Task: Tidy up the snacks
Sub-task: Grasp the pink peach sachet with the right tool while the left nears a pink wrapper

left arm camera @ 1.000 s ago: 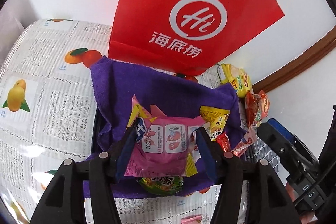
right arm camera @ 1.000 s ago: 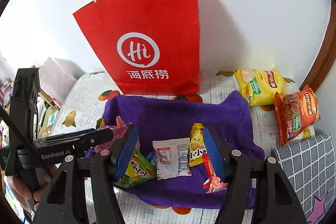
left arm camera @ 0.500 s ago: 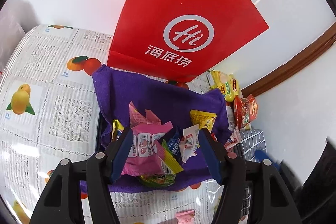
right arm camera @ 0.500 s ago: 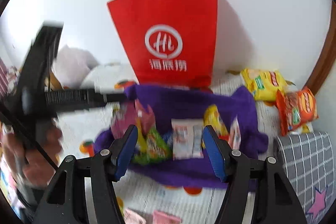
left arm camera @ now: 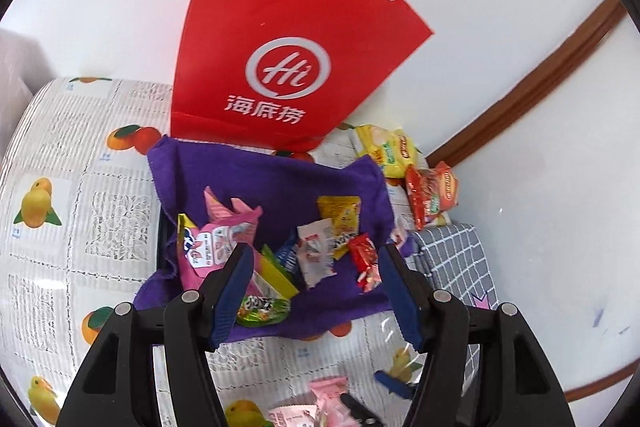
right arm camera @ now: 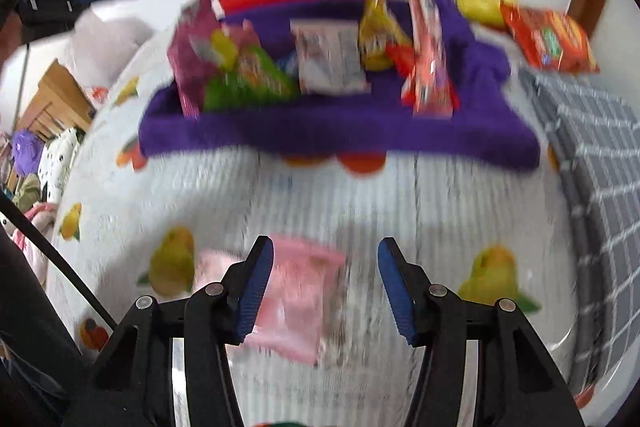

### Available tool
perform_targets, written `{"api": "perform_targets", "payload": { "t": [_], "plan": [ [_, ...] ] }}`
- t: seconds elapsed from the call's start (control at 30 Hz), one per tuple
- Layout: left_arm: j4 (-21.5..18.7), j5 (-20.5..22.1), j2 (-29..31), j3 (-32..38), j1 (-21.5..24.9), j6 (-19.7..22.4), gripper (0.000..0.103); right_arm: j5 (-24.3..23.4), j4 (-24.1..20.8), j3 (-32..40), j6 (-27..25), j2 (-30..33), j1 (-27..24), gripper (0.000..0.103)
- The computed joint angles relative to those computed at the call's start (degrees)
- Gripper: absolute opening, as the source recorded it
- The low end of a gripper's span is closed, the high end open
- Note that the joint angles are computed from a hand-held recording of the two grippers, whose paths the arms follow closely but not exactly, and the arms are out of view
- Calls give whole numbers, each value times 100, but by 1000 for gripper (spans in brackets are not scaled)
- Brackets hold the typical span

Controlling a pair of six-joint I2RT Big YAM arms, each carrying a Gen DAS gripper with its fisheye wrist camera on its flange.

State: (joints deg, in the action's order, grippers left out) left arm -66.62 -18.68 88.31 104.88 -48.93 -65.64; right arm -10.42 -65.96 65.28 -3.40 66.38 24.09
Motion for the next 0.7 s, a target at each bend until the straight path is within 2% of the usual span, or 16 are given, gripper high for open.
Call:
{"api": "perform_targets", "payload": {
  "t": [0.2,0.43,0.6,0.7],
  "plan": [
    [55,-20,0,94,-107,131,62,-129,121,-322,421,-75,79,55],
    [132,-3,-66,36,-102,118,63,-63,163,-341,614,-5,285,55],
    [153,21,-89,10,-92,101,63,313,338,-367,719,53,536,55],
    [157,30,-93,11,-95,122,63,778,454,-420,626,40,766,55]
  ]
}}
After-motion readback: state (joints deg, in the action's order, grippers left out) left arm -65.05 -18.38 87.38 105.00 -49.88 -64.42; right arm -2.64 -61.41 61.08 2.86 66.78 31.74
